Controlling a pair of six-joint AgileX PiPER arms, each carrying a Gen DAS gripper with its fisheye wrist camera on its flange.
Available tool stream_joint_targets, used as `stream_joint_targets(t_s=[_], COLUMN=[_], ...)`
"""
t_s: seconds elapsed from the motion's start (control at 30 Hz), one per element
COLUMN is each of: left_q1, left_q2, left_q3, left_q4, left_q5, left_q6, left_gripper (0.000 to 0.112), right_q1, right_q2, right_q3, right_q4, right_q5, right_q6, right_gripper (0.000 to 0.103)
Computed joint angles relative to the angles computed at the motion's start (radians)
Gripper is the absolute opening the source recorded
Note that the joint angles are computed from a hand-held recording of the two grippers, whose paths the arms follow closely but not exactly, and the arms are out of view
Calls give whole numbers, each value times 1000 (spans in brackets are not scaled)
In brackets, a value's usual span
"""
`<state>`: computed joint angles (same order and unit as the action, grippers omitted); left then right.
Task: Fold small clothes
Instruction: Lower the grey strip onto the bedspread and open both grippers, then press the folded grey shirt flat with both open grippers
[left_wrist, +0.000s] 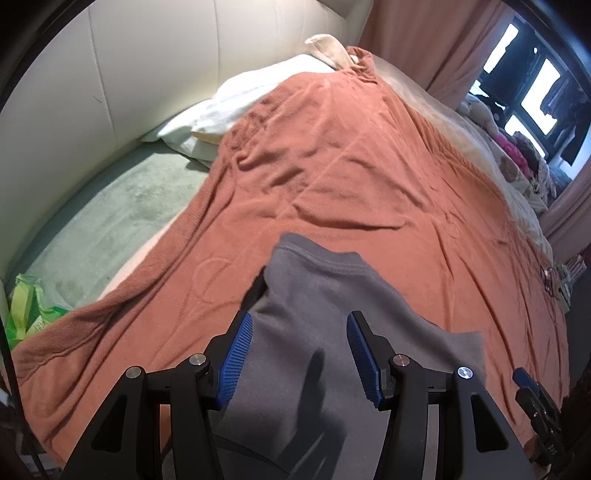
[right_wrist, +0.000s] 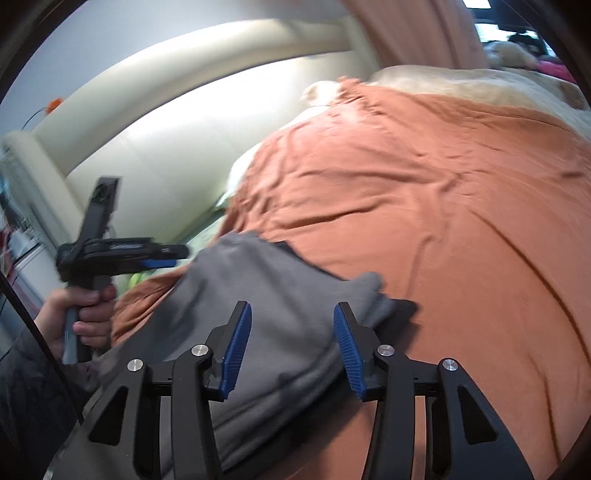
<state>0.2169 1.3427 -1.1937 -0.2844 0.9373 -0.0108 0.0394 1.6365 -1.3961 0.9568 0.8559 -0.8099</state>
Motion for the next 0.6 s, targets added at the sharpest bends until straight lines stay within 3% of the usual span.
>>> stream_joint_targets(t_s=[0.07, 0.13, 0.2, 0.3, 0.43, 0.6], left_q1=[-16, -54, -88, -134, -162, -217], left_q2=[24, 48, 79, 134, 189, 267], left_q3=[9, 22, 27, 8, -40, -113], left_q4=[-37, -3, 39, 106, 140, 199], left_q5=[26, 20, 14, -1, -29, -49], left_q6=[28, 0, -34, -90, -133, -204], left_gripper=[53, 53, 53, 54, 54, 54], right_q1=[39, 80, 100, 111, 53, 37], right_q2=[44, 74, 122, 174, 301, 330], right_q3=[-62, -97, -156, -230, -363, -367], right_q4=[-88, -184, -256, -344, -270, -296], right_q5=[52, 25, 26, 1, 121, 100], right_q6=[38, 83, 138, 247, 284, 315], right_gripper=[44, 42, 32, 29, 29, 28])
